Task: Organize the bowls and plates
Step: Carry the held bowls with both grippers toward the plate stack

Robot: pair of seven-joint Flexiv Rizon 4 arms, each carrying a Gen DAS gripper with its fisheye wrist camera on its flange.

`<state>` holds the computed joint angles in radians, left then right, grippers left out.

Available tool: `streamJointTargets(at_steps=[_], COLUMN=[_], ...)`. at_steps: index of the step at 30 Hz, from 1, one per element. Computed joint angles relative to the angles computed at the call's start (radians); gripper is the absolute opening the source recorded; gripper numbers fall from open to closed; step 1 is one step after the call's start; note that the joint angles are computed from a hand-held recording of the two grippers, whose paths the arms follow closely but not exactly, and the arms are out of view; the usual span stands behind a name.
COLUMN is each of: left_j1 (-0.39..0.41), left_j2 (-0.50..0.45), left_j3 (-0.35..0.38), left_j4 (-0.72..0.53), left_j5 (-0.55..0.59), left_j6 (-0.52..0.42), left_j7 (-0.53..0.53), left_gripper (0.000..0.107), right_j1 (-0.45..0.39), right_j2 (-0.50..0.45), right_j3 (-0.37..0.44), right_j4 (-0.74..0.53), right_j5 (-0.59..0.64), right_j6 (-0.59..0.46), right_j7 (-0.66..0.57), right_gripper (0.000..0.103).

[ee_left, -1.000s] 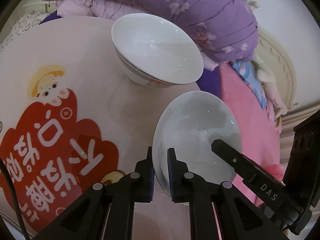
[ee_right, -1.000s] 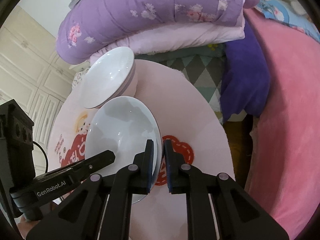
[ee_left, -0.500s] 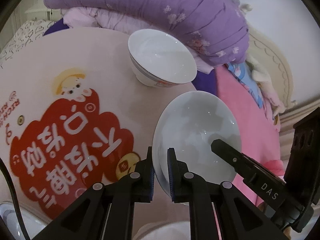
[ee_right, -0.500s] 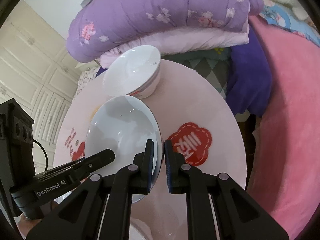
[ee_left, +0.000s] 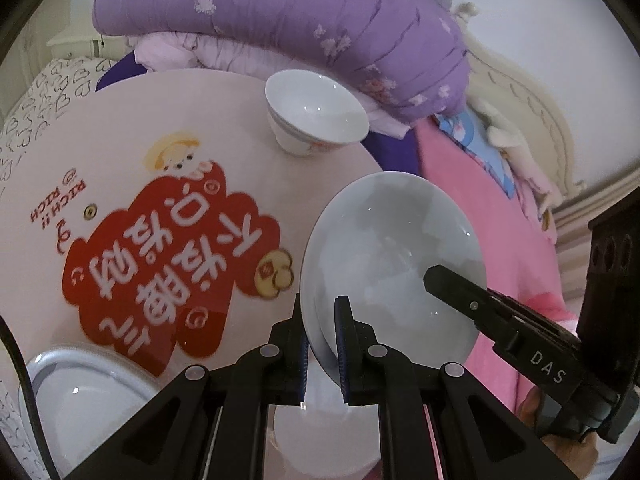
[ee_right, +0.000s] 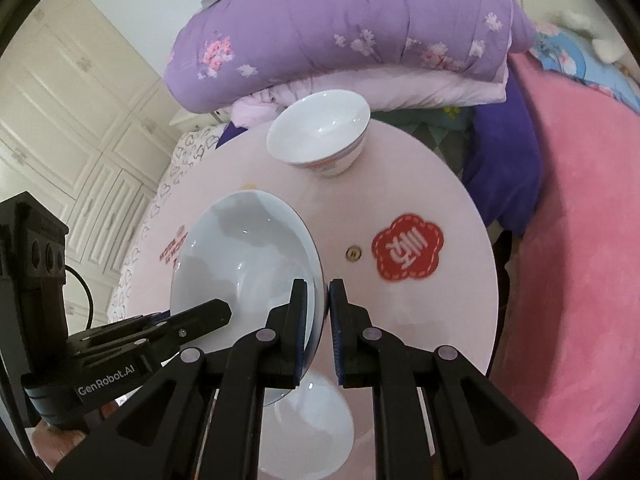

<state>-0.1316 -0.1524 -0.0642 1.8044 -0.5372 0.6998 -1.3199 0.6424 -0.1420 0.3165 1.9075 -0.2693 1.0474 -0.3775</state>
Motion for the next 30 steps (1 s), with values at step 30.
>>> streamJointTargets(at_steps=[30], left_j1=[-0.033], left_j2=[0.178], left_j3=[0.035], left_j4=[0.197], left_j5=[0.047], left_j6=[-0.049], left_j7=[0.021], left_gripper=[0.008], right_j1=[0.052], right_j2=[0.063], right_j3=[0.065], right_j4=[0.107], right_j5=[0.077], right_j6=[-0.006], right_j7=[0.0], right_gripper=[0.011])
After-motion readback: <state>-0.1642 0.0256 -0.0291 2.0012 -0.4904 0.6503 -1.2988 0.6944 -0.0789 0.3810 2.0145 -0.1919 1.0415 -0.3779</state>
